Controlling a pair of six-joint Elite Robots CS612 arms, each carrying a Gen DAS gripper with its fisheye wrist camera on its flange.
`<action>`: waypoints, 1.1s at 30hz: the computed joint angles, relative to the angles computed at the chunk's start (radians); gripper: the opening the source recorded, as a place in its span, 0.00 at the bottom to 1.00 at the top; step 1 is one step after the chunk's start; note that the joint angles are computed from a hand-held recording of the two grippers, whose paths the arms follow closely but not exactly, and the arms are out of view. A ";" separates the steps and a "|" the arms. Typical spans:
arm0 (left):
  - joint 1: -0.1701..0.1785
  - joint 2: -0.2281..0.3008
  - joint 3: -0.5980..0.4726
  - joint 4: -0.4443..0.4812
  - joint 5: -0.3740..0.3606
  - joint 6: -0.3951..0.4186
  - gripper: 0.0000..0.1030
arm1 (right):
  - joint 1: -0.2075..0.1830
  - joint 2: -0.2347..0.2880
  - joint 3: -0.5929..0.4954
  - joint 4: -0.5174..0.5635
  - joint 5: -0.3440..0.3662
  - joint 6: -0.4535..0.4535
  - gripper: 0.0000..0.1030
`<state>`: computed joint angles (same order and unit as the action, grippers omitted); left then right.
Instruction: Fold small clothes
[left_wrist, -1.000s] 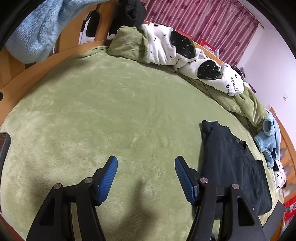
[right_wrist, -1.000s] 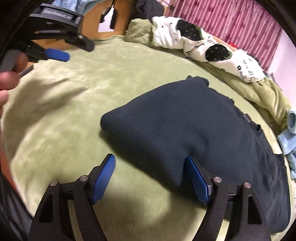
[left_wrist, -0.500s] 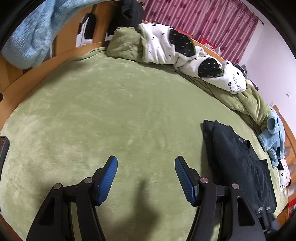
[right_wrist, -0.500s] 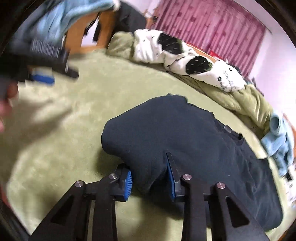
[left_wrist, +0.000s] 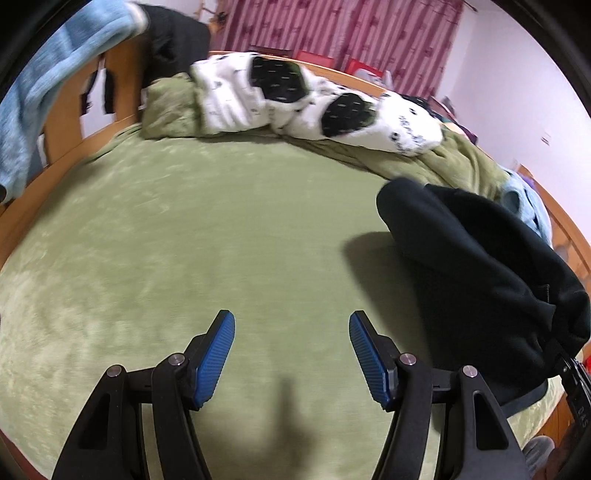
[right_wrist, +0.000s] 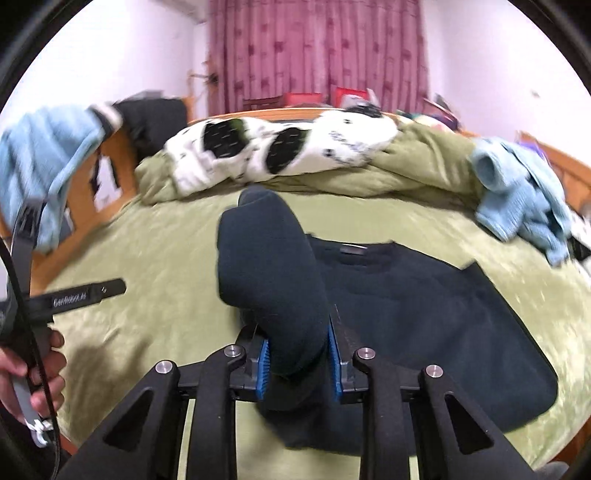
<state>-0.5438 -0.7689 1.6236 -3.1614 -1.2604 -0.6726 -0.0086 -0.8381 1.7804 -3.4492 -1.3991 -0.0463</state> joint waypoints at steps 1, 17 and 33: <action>-0.006 0.003 -0.013 0.009 -0.006 0.008 0.61 | -0.016 -0.003 0.005 0.003 0.010 0.013 0.21; -0.085 0.070 -0.178 0.100 -0.049 0.092 0.61 | -0.189 0.000 0.060 0.120 0.173 0.041 0.22; -0.102 0.134 -0.292 0.187 -0.088 0.136 0.61 | -0.223 -0.031 0.051 0.067 0.123 -0.076 0.47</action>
<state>-0.6463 -0.6345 1.3314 -2.9748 -1.3484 -0.5367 -0.2319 -0.8690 1.8311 -3.3823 -1.2759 -0.1220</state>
